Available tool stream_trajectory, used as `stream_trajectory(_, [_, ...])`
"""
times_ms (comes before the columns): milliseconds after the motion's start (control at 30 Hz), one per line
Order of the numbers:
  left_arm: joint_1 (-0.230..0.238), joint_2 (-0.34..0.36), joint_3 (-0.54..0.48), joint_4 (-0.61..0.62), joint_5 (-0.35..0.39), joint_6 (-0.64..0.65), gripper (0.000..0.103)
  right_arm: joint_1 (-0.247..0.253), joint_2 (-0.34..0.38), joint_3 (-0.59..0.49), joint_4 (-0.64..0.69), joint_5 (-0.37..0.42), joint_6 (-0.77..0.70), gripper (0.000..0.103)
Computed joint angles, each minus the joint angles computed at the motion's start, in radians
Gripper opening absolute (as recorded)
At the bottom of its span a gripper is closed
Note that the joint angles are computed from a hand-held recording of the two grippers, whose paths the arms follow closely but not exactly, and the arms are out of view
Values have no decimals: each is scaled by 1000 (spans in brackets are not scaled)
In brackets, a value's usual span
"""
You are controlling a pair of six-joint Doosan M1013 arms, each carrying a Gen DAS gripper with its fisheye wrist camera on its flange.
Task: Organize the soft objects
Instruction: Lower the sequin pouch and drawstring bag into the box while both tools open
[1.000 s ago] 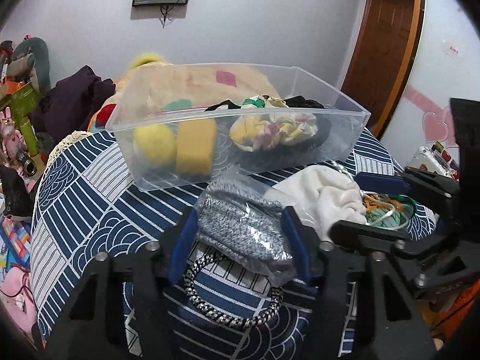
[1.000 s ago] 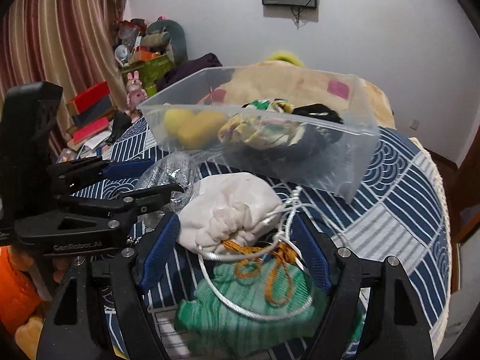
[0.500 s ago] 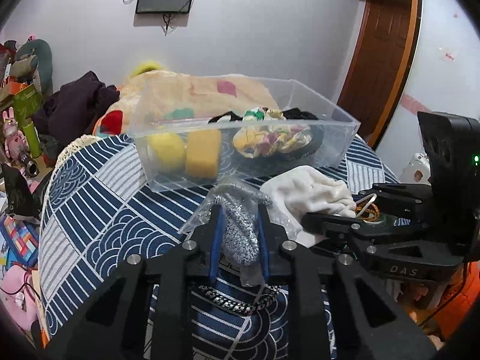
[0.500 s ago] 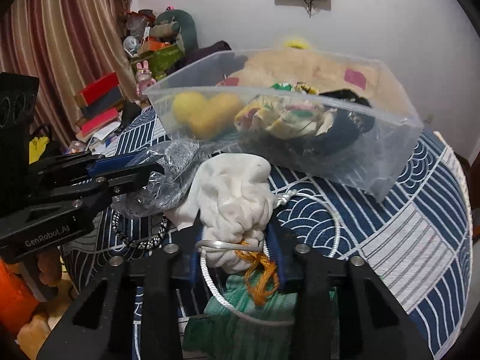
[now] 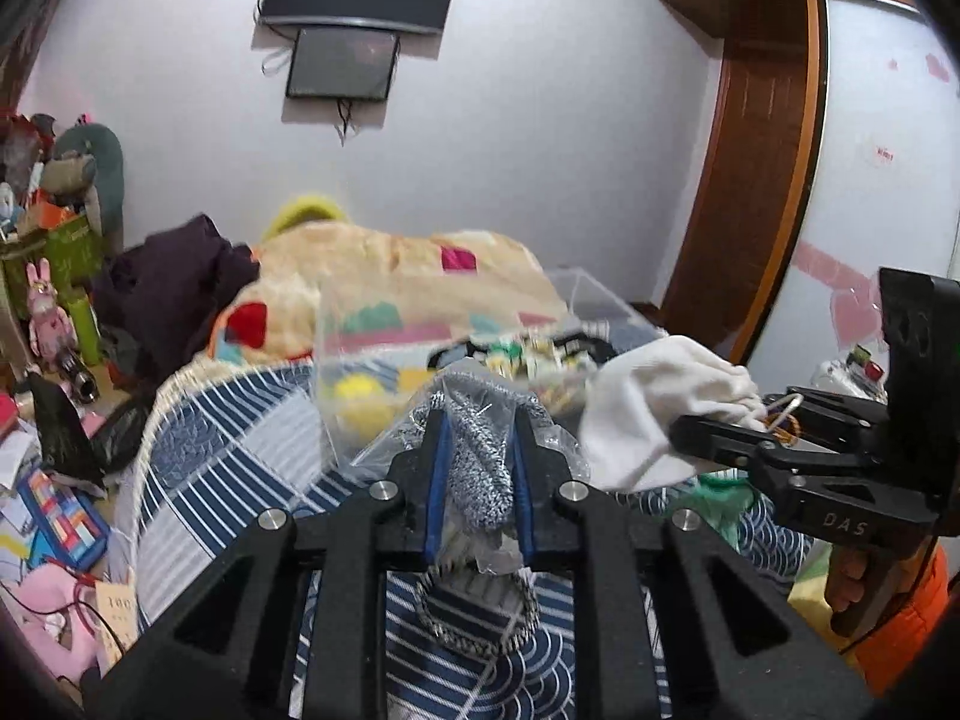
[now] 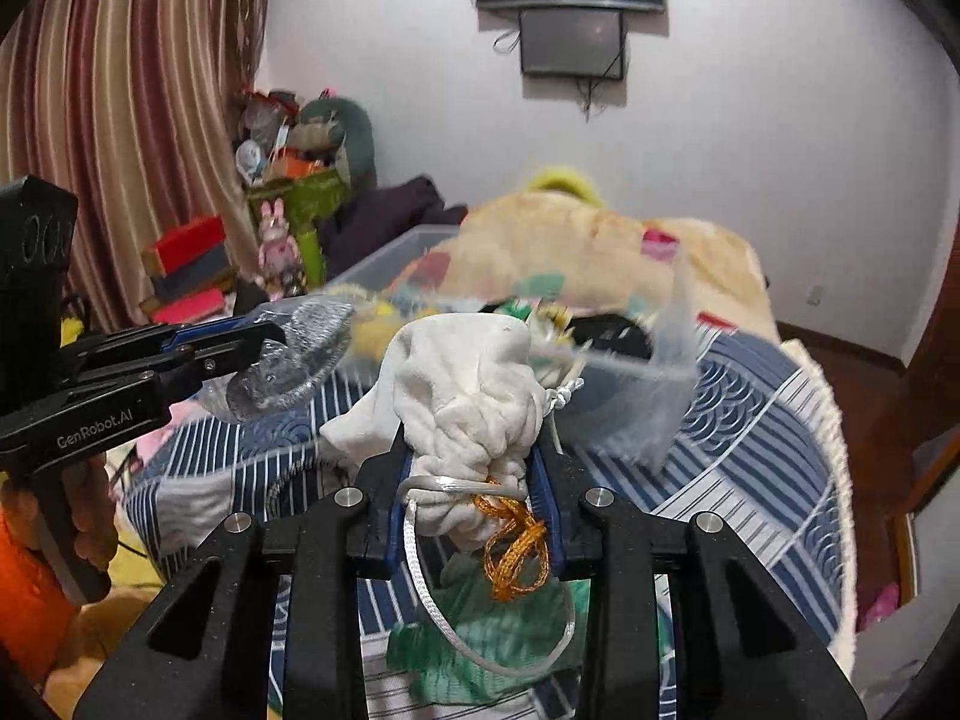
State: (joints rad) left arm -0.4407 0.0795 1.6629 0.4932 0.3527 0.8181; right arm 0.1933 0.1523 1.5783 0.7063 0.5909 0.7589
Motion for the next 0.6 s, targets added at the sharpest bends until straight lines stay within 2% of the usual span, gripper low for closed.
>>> stream_trajectory(133, [7, 9, -23, 40, -10, -43, 19, -2, -3, -5, 38, -46, -4, 31])
stream_trajectory(367, [1, 42, -69, 266, 15, -231, 19, 4, 11, -34, 32, -114, 46, 31])
stream_trajectory(467, [4, 63, -92, 266, 24, -235, 19, 5, 31, -63, 7, -117, 85, 31])
stream_trajectory(600, [13, 89, -122, 208, 29, -181, 19, 13, 57, -98, -57, -120, 160, 31])
